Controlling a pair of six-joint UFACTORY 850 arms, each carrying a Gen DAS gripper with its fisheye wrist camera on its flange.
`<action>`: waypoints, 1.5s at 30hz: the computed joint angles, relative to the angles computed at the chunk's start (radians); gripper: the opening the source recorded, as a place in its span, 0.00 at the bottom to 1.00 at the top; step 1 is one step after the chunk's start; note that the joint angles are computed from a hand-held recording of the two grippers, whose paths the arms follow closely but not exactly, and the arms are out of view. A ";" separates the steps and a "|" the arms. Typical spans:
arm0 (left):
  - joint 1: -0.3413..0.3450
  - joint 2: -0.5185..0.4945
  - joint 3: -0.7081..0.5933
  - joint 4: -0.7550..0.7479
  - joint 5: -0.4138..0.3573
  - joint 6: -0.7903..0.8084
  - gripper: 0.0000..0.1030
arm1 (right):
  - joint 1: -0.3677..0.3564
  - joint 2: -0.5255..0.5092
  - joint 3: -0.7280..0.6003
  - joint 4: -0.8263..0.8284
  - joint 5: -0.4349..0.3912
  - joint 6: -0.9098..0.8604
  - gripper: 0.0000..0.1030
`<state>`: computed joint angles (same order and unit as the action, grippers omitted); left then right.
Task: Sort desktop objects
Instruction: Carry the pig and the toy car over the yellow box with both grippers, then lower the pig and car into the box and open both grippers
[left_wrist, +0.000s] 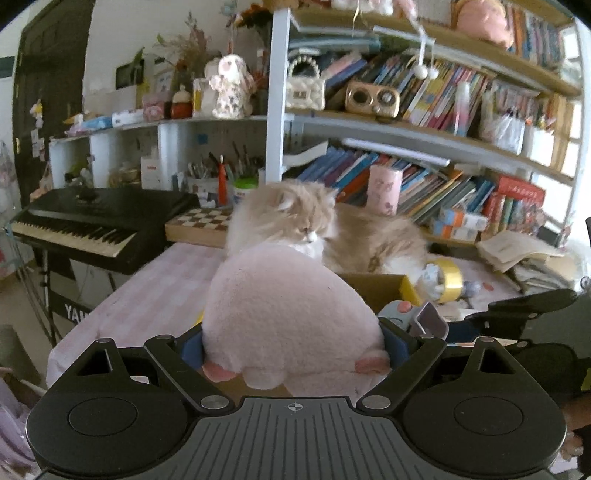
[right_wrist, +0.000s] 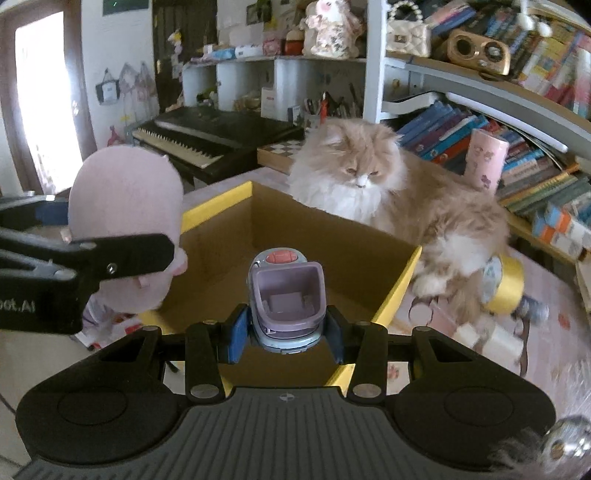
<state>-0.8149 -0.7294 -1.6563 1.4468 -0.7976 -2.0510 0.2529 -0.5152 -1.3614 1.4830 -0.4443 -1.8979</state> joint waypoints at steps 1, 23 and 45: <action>0.013 -0.015 -0.023 -0.023 0.015 0.028 0.89 | 0.003 -0.026 -0.036 -0.054 0.001 0.031 0.39; 0.134 -0.245 -0.373 -0.568 0.074 0.658 0.90 | 0.046 -0.308 -0.425 -0.711 -0.071 0.421 0.40; 0.066 -0.026 -0.064 -0.026 0.080 0.297 0.96 | 0.026 -0.065 -0.123 -0.191 0.099 0.151 0.59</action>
<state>-0.7487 -0.7553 -1.7203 1.4205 -0.7180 -1.7543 0.2787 -0.5799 -1.4839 1.2917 -0.3455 -1.7469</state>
